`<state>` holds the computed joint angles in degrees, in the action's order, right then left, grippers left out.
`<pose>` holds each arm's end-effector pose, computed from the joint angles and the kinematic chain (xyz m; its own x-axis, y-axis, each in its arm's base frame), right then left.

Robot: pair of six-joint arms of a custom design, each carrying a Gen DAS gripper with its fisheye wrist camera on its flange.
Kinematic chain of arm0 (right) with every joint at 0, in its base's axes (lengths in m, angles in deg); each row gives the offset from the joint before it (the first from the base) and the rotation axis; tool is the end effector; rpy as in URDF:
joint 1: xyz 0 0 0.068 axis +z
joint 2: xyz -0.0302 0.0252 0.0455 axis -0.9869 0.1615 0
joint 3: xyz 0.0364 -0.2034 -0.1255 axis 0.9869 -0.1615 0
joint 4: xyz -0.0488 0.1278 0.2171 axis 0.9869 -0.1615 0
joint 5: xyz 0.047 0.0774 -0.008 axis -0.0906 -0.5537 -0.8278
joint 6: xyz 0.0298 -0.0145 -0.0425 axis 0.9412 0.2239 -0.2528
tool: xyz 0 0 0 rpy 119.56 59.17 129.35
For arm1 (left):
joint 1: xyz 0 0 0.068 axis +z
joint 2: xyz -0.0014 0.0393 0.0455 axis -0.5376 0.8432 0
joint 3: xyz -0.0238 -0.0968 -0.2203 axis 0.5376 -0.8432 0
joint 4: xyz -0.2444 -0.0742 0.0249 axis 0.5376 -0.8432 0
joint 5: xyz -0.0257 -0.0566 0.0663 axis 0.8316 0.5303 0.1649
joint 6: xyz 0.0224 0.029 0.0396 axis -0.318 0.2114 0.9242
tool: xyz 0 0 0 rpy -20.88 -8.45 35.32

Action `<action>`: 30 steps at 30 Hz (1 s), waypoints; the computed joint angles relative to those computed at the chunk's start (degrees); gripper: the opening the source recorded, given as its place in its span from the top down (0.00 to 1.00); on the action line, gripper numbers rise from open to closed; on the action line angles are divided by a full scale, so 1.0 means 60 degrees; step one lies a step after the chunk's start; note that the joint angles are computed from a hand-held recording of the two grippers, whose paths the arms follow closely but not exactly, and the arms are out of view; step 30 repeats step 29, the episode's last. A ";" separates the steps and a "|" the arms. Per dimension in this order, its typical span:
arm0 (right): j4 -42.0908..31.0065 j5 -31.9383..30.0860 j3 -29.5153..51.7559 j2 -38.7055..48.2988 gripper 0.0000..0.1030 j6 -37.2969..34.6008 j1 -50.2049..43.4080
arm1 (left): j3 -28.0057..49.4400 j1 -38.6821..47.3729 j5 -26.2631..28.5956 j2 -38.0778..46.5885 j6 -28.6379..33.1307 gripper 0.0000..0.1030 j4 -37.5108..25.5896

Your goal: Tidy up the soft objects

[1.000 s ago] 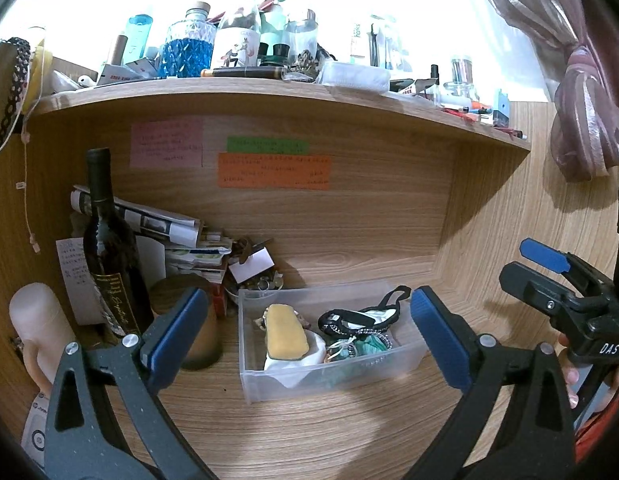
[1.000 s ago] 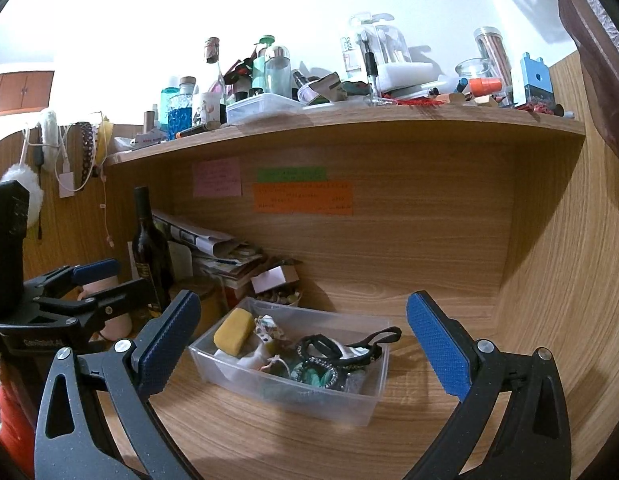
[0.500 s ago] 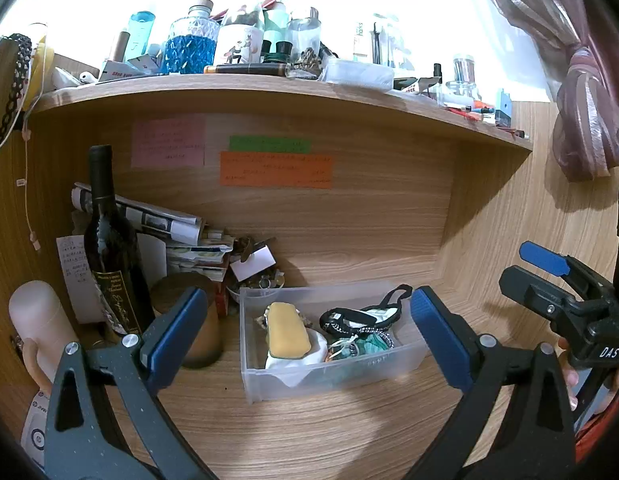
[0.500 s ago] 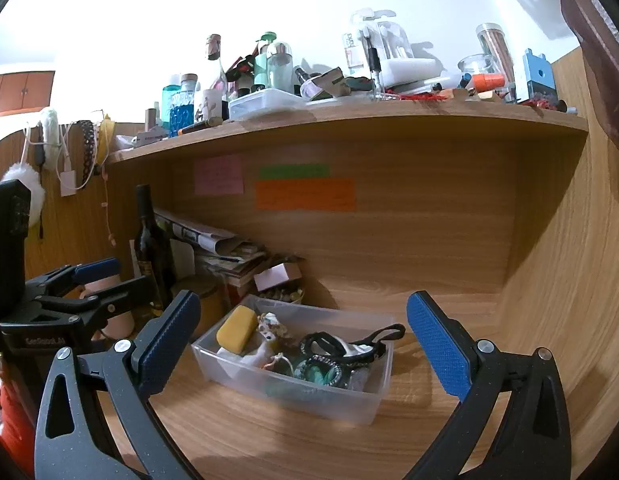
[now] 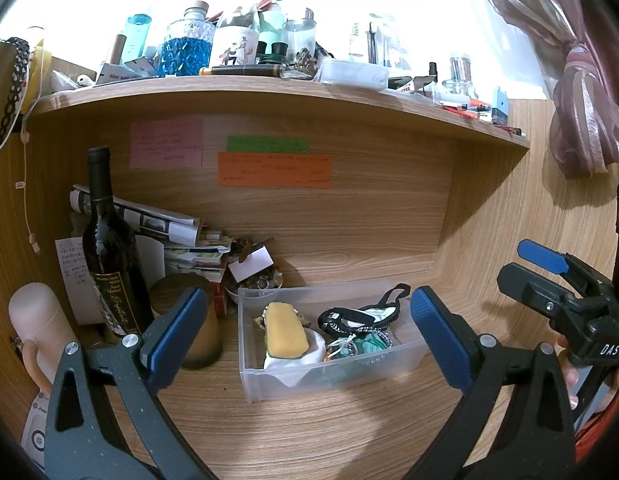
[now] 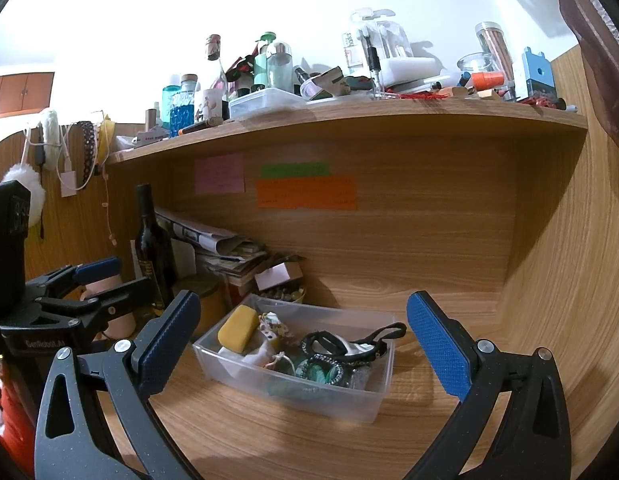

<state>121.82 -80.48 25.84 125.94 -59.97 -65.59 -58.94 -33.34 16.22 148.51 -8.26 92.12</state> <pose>0.3170 0.0965 0.1672 -0.1949 -0.0761 -0.9779 -0.5336 0.8448 0.0406 0.2785 -0.0014 0.1736 -0.2665 -0.0884 -0.9598 -0.0816 0.9943 -0.0689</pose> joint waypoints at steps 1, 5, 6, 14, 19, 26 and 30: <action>-0.0009 -0.0024 0.0011 0.0006 0.00 -0.0002 -0.0012 | -0.0001 0.0009 0.0023 0.0002 0.0008 0.00 -0.0003; 0.0015 0.0033 -0.0026 -0.0015 0.00 0.0001 0.0020 | -0.0003 0.0114 0.0258 0.0046 0.0100 0.00 0.0040; 0.0013 0.0039 -0.0031 -0.0020 0.00 0.0003 0.0026 | -0.0004 0.0150 0.0331 0.0058 0.0119 0.00 0.0063; 0.0000 0.0104 -0.0032 -0.0025 0.00 0.0012 0.0076 | -0.0094 0.0266 0.0611 0.0003 0.0209 0.00 0.0211; 0.0025 0.0073 -0.0024 -0.0006 0.00 0.0012 0.0054 | -0.0075 0.0324 0.0766 0.0021 0.0244 0.00 0.0177; -0.0040 0.0104 0.0007 0.0016 0.00 0.0027 0.0062 | -0.0075 0.0384 0.0896 0.0105 0.0285 0.00 0.0212; -0.0062 0.0187 0.0008 0.0020 0.00 0.0073 0.0106 | -0.0055 0.0410 0.0926 0.0156 0.0282 0.00 0.0204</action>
